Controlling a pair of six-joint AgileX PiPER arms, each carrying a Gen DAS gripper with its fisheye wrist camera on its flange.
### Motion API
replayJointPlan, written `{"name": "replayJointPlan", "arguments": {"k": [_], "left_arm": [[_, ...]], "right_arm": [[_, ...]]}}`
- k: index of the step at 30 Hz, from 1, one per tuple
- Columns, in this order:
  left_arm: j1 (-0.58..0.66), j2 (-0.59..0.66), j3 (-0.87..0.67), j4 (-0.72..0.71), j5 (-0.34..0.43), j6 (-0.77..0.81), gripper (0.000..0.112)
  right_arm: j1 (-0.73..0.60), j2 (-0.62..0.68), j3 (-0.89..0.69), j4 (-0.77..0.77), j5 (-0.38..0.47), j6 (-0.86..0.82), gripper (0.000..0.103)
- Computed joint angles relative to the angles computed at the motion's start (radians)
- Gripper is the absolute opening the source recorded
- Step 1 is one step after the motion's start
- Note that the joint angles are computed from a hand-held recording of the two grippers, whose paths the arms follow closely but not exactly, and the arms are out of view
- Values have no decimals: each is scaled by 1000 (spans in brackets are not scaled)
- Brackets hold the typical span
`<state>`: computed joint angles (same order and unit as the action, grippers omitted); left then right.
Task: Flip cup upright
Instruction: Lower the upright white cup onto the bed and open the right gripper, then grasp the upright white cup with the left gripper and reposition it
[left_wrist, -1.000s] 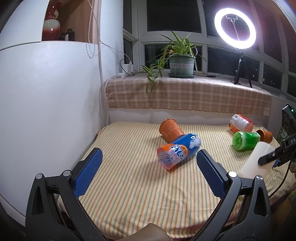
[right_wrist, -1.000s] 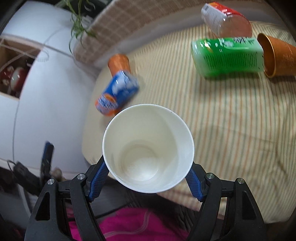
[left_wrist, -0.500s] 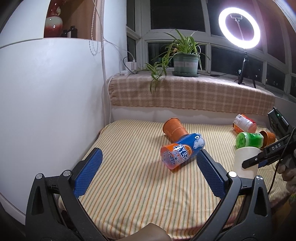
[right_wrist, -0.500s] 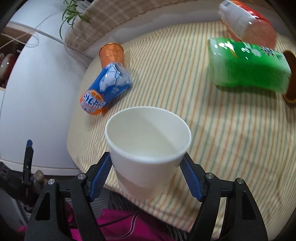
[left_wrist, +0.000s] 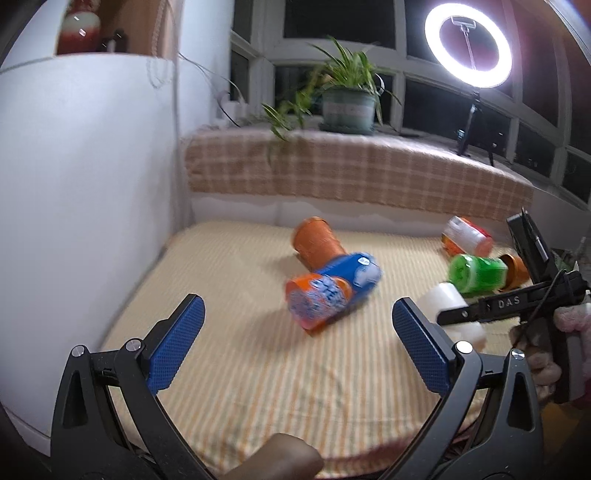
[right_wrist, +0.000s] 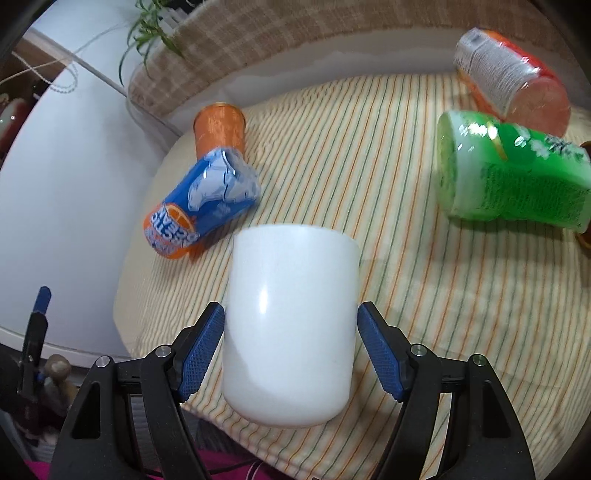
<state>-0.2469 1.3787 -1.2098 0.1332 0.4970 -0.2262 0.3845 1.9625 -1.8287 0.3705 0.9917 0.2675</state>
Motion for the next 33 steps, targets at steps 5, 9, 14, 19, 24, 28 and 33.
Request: {"name": "replayJointPlan", "arguments": {"k": [5, 9, 14, 19, 24, 28, 33], "left_arm": [[23, 101, -107, -319, 121, 247, 103], [55, 218, -232, -543, 286, 347, 103], [67, 390, -400, -743, 471, 337, 101], [53, 520, -528, -796, 555, 232, 94], [32, 621, -634, -818, 605, 156, 86], [8, 680, -708, -783, 601, 102, 86], [-13, 740, -789, -766, 627, 60, 84]], "right_arm": [[-11, -124, 168, -5, -140, -1, 74], [0, -253, 324, -62, -252, 67, 74], [32, -428, 531, -232, -349, 244, 74], [51, -570, 689, -359, -394, 423, 74], [64, -656, 767, -448, -397, 532, 74], [83, -705, 808, -520, -391, 596, 74], [69, -732, 844, -510, -408, 590, 74]]}}
